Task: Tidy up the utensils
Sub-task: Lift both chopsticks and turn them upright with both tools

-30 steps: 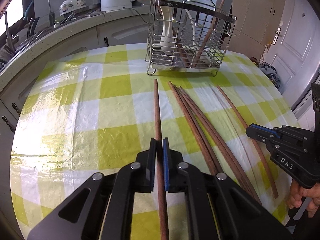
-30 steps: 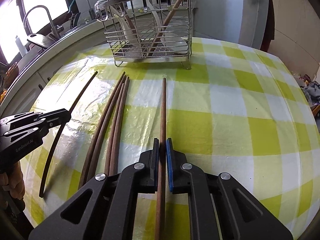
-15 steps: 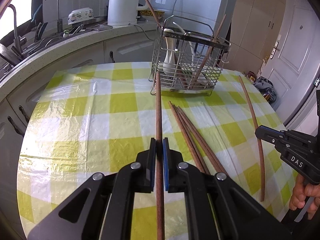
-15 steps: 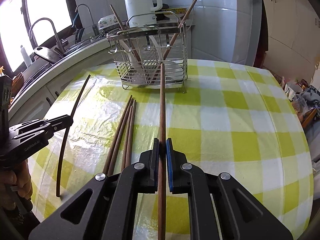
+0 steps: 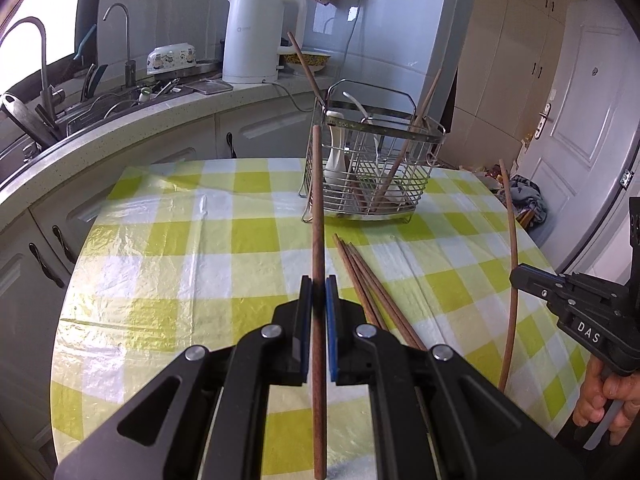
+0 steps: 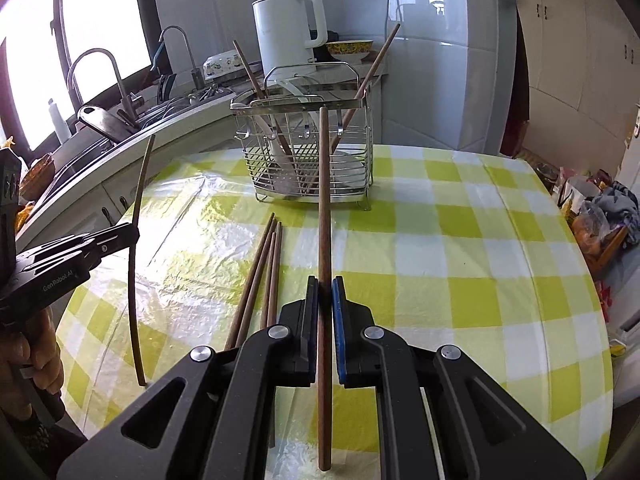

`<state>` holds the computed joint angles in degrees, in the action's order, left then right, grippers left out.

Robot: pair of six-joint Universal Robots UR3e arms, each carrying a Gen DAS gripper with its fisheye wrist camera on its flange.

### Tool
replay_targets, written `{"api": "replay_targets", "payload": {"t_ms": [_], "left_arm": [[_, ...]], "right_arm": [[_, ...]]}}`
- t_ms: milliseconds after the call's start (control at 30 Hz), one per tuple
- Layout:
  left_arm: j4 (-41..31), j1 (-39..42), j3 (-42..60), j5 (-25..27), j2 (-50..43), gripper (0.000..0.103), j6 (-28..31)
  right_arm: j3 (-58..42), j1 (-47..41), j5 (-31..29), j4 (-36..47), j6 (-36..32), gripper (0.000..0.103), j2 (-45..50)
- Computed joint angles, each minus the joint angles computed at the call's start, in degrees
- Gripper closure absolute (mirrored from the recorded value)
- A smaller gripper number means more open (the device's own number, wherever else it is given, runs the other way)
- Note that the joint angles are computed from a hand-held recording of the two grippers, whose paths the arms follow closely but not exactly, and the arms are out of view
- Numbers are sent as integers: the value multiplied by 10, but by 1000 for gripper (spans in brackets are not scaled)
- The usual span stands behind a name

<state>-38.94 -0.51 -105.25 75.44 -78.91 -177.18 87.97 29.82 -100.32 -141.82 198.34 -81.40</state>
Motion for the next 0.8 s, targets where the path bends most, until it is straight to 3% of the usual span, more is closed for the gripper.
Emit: {"api": "replay_targets", "payload": {"t_ms": [800], "left_arm": [[-17, -6, 10, -1, 41, 96, -3]], "right_arm": [[-4, 18, -31, 8, 6, 94, -32]]}}
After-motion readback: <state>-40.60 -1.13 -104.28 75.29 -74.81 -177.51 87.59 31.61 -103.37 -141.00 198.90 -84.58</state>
